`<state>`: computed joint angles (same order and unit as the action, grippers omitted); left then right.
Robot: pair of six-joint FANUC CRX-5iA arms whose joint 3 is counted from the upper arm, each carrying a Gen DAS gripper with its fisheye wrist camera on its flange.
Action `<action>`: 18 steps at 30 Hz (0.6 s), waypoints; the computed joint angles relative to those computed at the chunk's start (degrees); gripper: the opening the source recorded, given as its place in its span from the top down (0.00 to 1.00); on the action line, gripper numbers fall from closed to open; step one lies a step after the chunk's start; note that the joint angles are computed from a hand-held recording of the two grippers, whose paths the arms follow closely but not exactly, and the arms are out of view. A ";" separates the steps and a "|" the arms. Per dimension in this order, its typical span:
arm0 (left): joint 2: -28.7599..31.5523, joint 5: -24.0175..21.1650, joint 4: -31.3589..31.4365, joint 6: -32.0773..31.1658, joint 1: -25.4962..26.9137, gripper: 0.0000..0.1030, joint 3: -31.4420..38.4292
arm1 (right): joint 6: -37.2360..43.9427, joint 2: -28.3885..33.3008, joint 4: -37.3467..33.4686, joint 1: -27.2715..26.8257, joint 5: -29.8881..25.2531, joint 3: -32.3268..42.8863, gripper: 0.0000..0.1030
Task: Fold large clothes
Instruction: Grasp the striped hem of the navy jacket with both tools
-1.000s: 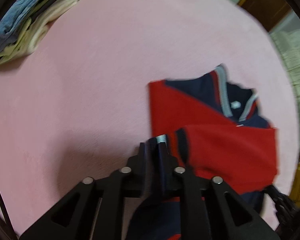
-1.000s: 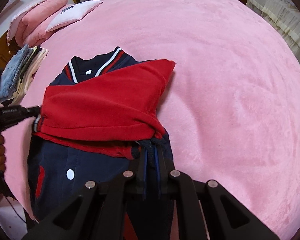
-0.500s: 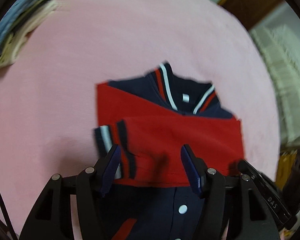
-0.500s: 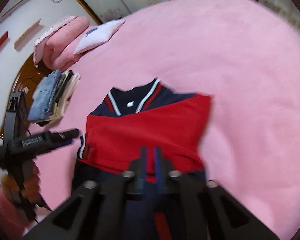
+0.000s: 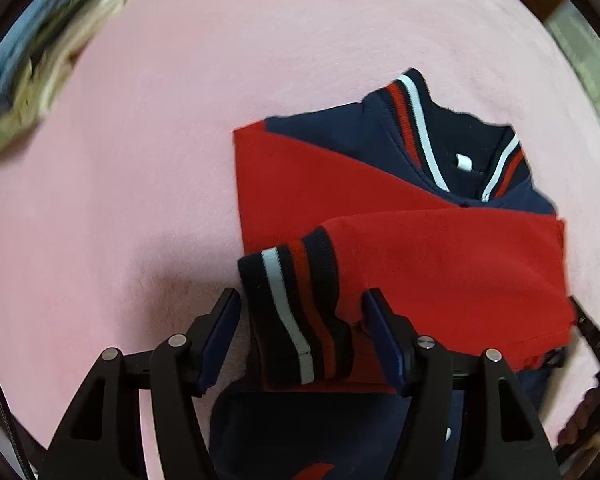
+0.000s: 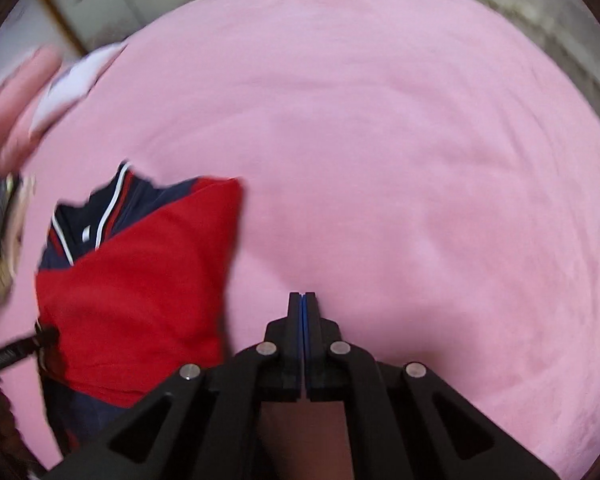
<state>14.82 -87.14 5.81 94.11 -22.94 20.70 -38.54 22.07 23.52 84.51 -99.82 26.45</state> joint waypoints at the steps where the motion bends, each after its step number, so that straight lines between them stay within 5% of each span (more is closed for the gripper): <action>1: -0.22 0.00 0.93 0.72 0.58 0.40 -0.25 | 0.98 -0.29 1.45 0.46 -0.04 -0.20 1.00; 3: -0.87 0.64 2.14 0.75 1.06 0.40 -0.59 | 2.56 -1.38 5.04 0.95 2.88 -1.72 1.00; 7: -2.37 3.84 5.53 -0.71 0.91 0.37 -1.36 | 3.02 -5.76 12.88 -0.66 21.74 -10.56 1.00; 9: -1.48 3.59 5.93 -1.56 -0.13 0.34 -0.14 | 9.61 -3.49 9.46 -3.23 24.93 -7.30 1.00; 13: 1.90 0.37 -0.20 -4.48 -3.31 0.34 4.85 | 26.99 5.12 -2.11 -7.79 17.51 6.92 1.00; 18: 5.23 -0.58 -5.68 -4.82 -4.83 0.34 8.00 | 17.84 7.74 1.71 -6.82 0.23 8.84 1.00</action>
